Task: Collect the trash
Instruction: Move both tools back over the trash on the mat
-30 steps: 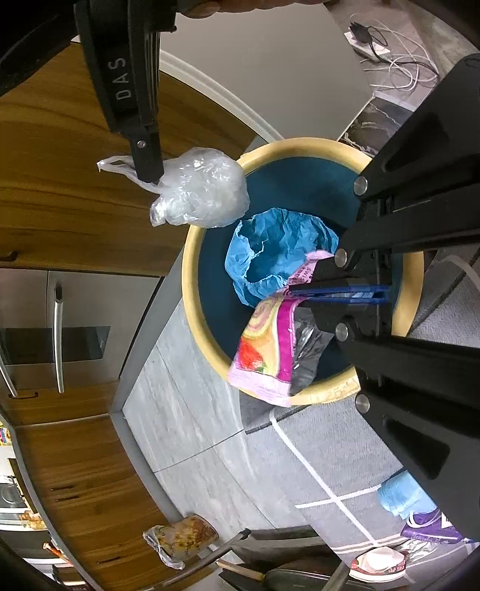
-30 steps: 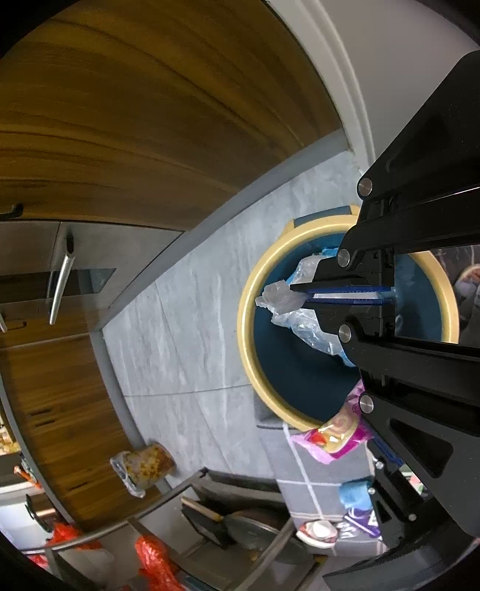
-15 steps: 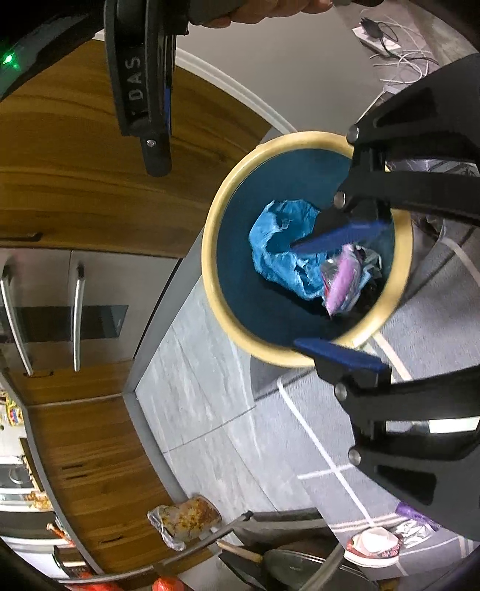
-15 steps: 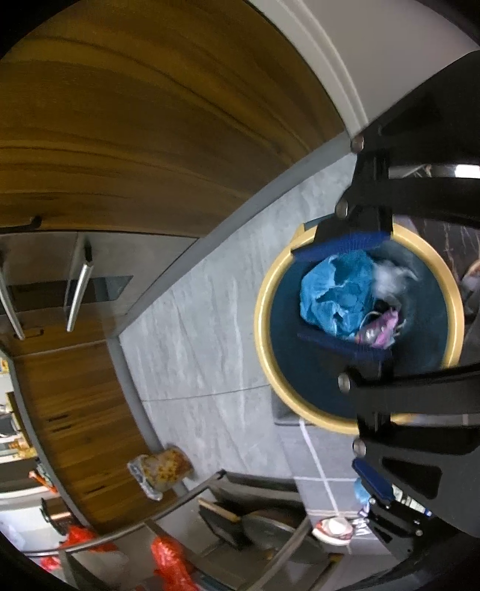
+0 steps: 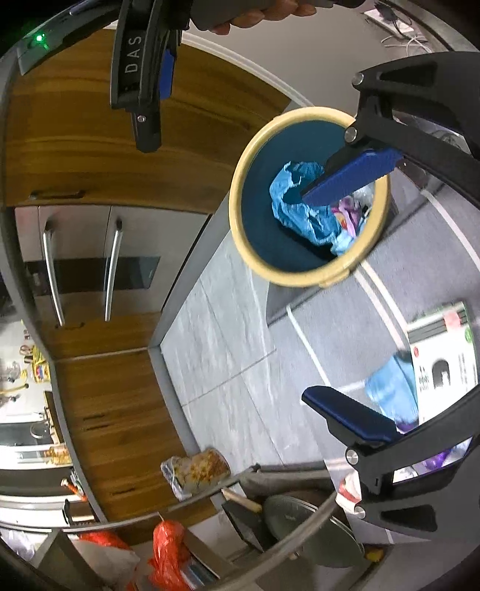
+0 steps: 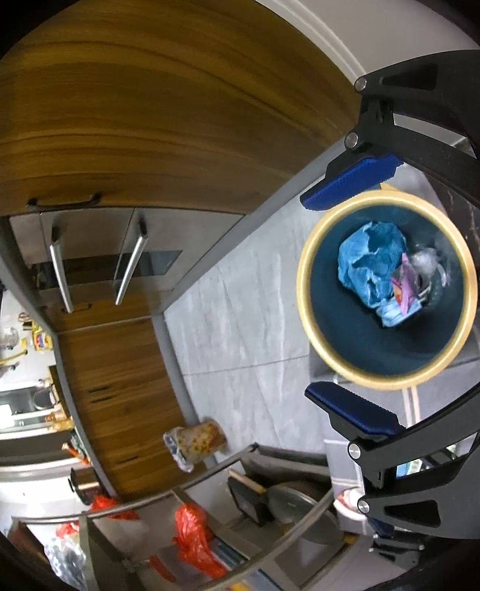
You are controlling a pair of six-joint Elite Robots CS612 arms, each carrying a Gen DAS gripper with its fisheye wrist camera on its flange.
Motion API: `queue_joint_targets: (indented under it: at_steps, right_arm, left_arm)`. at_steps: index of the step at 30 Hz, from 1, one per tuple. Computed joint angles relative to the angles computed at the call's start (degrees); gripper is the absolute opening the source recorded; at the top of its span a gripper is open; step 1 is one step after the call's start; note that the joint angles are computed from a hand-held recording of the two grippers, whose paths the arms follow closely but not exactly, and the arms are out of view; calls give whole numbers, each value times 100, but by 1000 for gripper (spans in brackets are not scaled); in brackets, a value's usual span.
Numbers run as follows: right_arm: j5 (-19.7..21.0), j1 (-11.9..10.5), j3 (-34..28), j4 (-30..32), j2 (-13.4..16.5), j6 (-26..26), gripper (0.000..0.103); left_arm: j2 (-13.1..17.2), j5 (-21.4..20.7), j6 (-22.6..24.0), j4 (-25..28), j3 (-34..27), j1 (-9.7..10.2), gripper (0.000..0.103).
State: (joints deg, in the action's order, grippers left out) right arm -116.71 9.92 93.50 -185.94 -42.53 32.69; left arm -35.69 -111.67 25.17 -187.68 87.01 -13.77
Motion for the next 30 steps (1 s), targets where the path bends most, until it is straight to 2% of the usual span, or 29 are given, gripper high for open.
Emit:
queue_joint_targets:
  at_steps: [4, 8, 15, 23, 30]
  right_arm:
    - [-153, 120, -121, 3, 45, -115, 94]
    - [-115, 185, -204, 10, 78, -138, 94]
    - [4, 346, -526, 142, 212, -380, 94]
    - [208, 534, -1057, 475, 455, -649, 95]
    - [489, 647, -1571, 910, 709, -834, 95]
  left_arm:
    - [-42, 15, -40, -107, 40, 99, 97]
    - [-94, 128, -100, -254, 86, 197, 97]
    - [-109, 60, -337, -136, -38, 521, 97]
    - [45, 455, -932, -87, -376, 921, 97]
    - [241, 830, -1233, 170, -750, 1145, 97]
